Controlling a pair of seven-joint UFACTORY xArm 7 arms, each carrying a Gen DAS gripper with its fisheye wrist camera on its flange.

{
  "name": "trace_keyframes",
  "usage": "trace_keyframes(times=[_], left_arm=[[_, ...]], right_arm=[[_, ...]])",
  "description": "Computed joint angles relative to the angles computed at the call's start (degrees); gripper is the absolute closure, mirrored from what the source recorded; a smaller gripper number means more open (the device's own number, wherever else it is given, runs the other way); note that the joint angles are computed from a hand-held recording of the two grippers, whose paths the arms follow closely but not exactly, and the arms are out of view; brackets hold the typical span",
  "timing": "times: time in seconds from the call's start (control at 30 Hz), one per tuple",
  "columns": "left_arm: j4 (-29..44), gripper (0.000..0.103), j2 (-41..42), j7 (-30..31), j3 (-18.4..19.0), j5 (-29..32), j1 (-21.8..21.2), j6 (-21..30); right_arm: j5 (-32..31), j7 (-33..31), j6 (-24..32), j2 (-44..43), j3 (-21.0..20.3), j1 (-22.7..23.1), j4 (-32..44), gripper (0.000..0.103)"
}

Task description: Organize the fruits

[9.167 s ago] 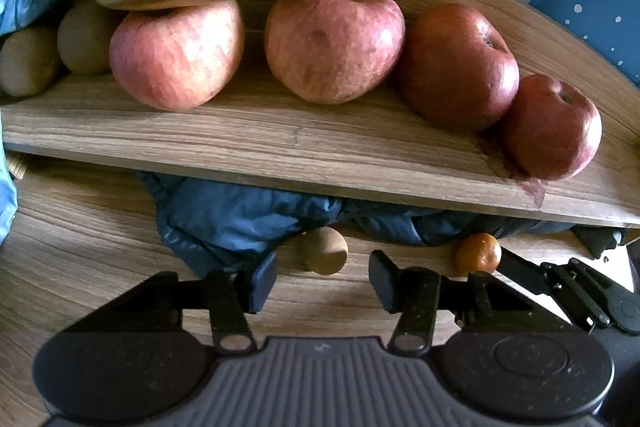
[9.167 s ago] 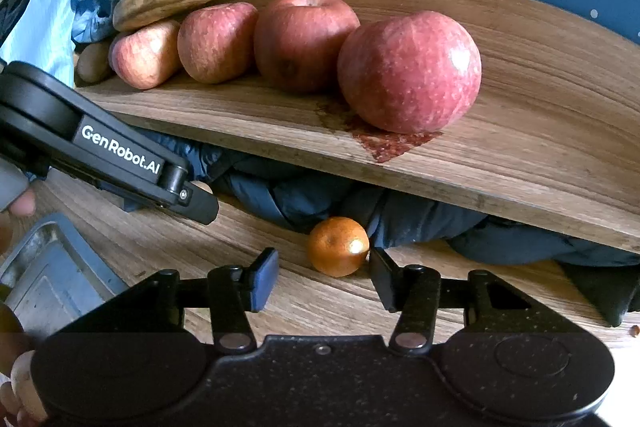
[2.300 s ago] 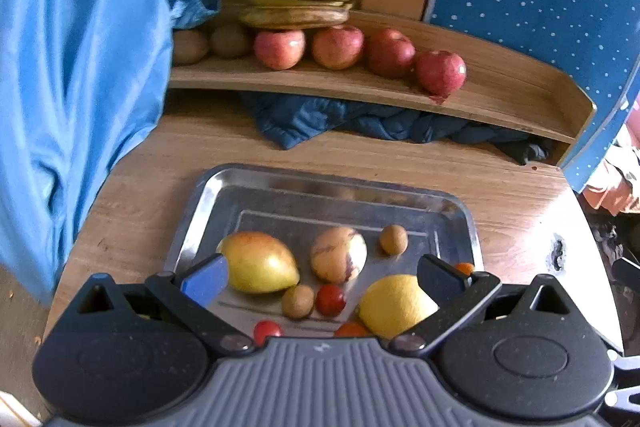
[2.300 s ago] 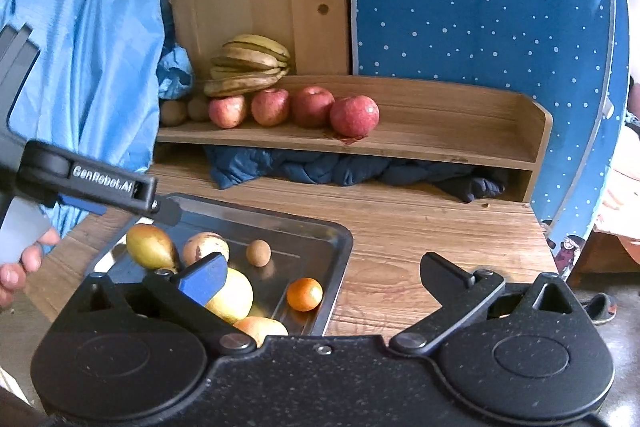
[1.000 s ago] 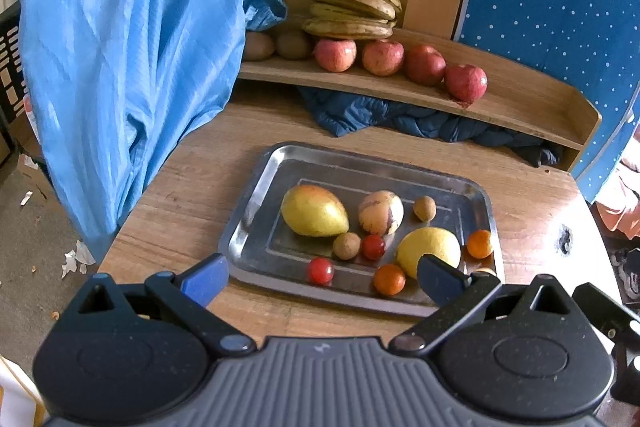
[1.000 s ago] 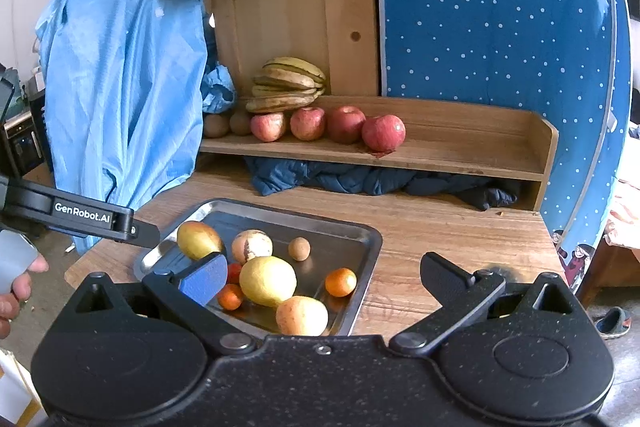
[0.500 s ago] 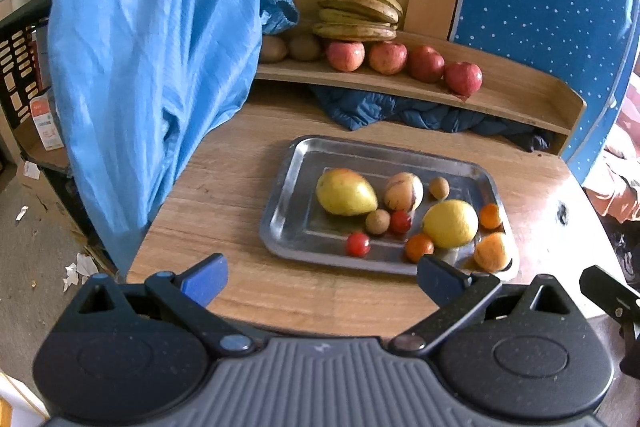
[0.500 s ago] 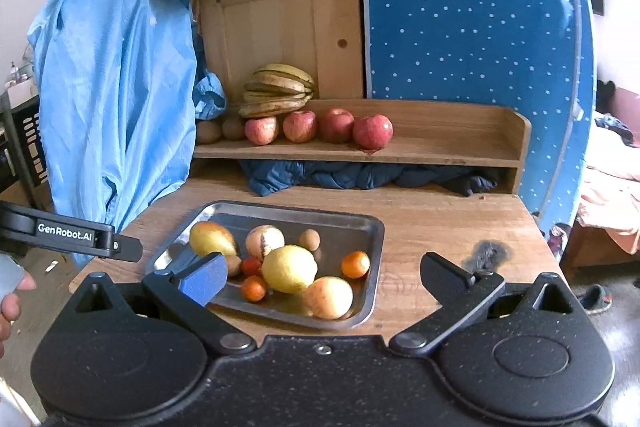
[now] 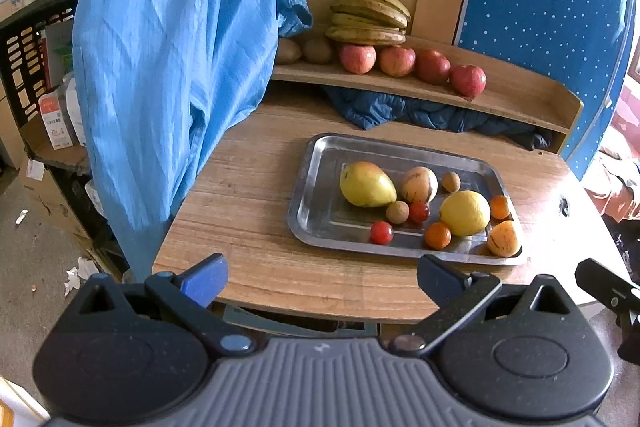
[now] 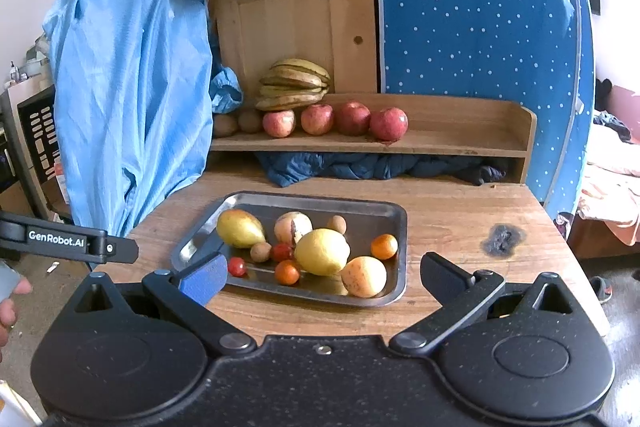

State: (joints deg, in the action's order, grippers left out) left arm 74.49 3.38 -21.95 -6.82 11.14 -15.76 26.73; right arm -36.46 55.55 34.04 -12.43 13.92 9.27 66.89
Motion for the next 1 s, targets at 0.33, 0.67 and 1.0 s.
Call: trace_keyframes(times=[0.33,0.67,1.0], left_arm=[[-0.1,0.001,0.1,0.8,0.0,-0.8,0.1,-0.4],[0.9,0.001,0.9,1.1,-0.1,-1.0,-0.3,0.1],[0.5,0.001,1.0,4.5,-0.4,-4.9,-0.3,-2.3]], right_arm=[[-0.5,0.3,0.9,0.4,0.0,0.2,0.4,0.001],[0.5,-0.8,0.6,0.8,-0.7,0.4,0.5,0.001],[0.7,-1.2,0.4,1.0,-0.9,0.1,0.5,0.001]])
